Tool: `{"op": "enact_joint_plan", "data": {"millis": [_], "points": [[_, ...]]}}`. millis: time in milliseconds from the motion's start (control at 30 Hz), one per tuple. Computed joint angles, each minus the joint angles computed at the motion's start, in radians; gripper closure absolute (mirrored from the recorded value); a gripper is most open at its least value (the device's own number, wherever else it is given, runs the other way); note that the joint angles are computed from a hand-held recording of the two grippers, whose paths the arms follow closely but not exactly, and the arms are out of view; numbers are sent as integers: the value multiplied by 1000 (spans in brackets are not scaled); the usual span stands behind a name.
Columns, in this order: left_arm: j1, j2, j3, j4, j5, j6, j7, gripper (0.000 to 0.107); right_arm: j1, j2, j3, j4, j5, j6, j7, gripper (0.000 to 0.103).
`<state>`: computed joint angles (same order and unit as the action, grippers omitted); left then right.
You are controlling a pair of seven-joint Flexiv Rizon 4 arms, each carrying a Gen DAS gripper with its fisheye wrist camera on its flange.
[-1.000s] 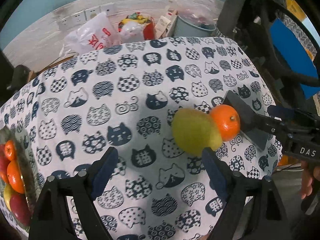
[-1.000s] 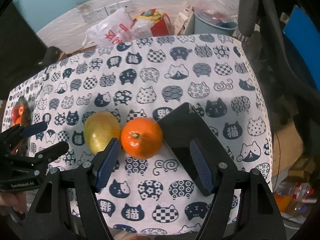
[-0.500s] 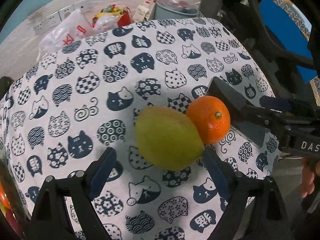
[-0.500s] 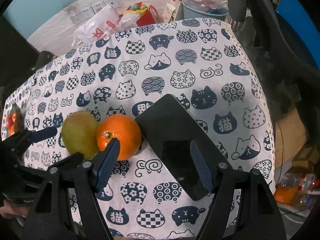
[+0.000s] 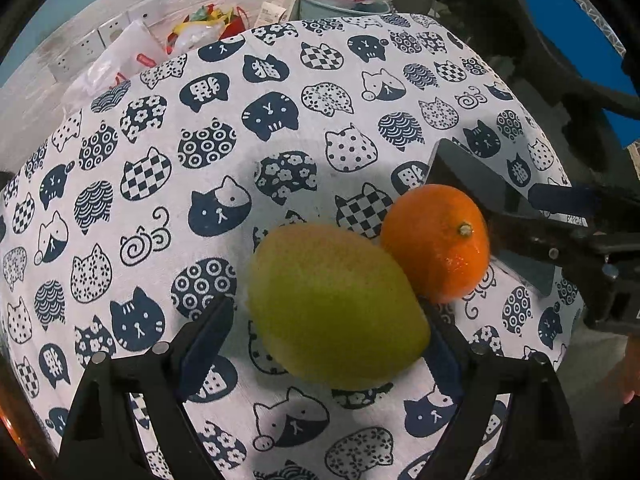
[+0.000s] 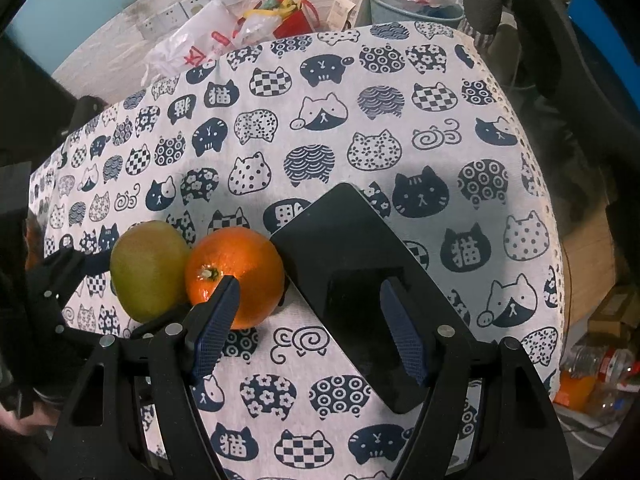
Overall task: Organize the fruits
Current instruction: 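Grasp the green pear with the left gripper while the right gripper grasps the small tangerine, then lift the pear with the left gripper while the right gripper lifts the tangerine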
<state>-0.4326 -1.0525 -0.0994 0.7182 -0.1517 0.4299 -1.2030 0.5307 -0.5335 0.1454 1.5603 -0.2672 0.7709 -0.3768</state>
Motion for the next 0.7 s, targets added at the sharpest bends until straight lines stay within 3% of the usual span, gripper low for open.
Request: {"op": "enact_joint_plan", "data": {"millis": [67,133,267,700], "points": [[5,2,-9,11,-5,17,17,17,0,-4,1,-5,1,-2,-2,30],[14,2,-25,19,-21,24,42,30,2,-6,0,-9,0,-4,-5,30],[9,26,-20,68,-10,85,77,32,3,-8,0,-12,0,-3,-8,30],[34,71,-2,131,-4,115,42,34,1,-19,0,-14,6,50,-14,30]]}}
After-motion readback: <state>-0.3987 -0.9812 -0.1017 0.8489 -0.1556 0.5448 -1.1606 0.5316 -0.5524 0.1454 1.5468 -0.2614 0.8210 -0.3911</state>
